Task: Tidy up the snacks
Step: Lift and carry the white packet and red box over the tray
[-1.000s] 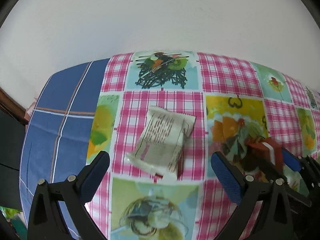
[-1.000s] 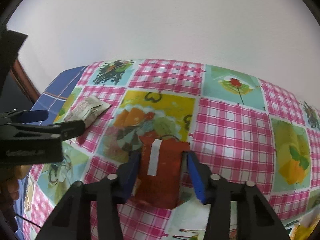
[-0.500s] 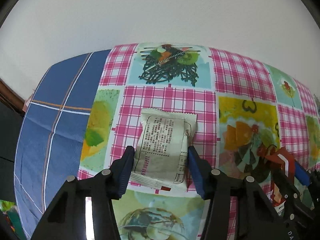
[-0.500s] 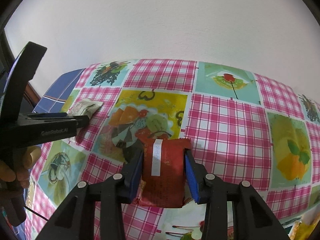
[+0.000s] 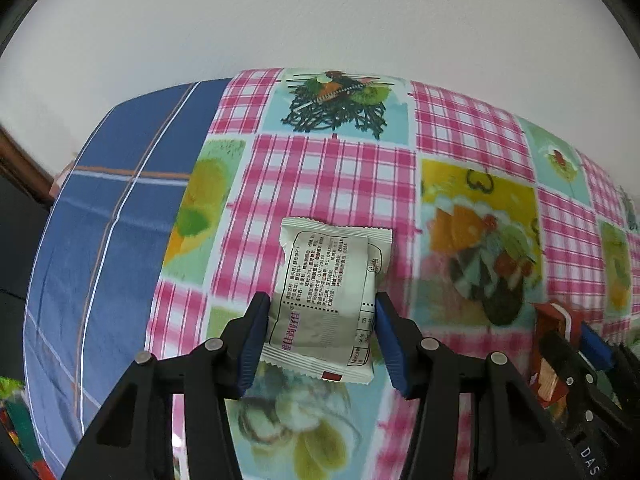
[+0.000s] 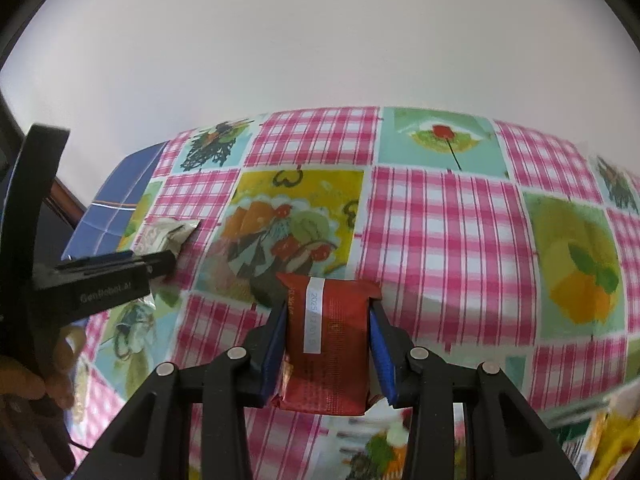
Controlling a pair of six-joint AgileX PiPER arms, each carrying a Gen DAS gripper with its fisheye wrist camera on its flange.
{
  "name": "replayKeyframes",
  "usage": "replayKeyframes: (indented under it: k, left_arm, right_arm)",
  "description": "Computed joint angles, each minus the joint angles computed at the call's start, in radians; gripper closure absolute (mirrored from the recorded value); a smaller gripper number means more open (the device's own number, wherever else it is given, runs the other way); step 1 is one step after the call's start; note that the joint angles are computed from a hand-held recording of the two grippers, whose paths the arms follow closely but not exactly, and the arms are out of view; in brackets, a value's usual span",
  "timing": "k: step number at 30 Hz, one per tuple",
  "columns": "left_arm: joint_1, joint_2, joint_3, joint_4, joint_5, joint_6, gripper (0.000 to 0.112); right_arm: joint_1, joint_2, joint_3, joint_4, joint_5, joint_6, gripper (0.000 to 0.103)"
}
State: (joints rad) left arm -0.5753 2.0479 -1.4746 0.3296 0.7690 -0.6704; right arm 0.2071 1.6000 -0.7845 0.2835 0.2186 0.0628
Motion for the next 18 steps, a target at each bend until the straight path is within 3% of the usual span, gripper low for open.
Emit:
replayKeyframes:
  k: [2, 18]
  left_arm:
    - [-0.018, -0.036, 0.034, -0.001, 0.004, -0.035, 0.059]
    - [-0.269, -0.427, 0.289, 0.080, 0.103, -0.435, 0.058]
  right_arm:
    - [-0.011, -0.041, 0.020, 0.044, 0.031, -0.030, 0.061]
    - [0.024, -0.473, 0.132, -0.196, 0.374, 0.292, 0.061]
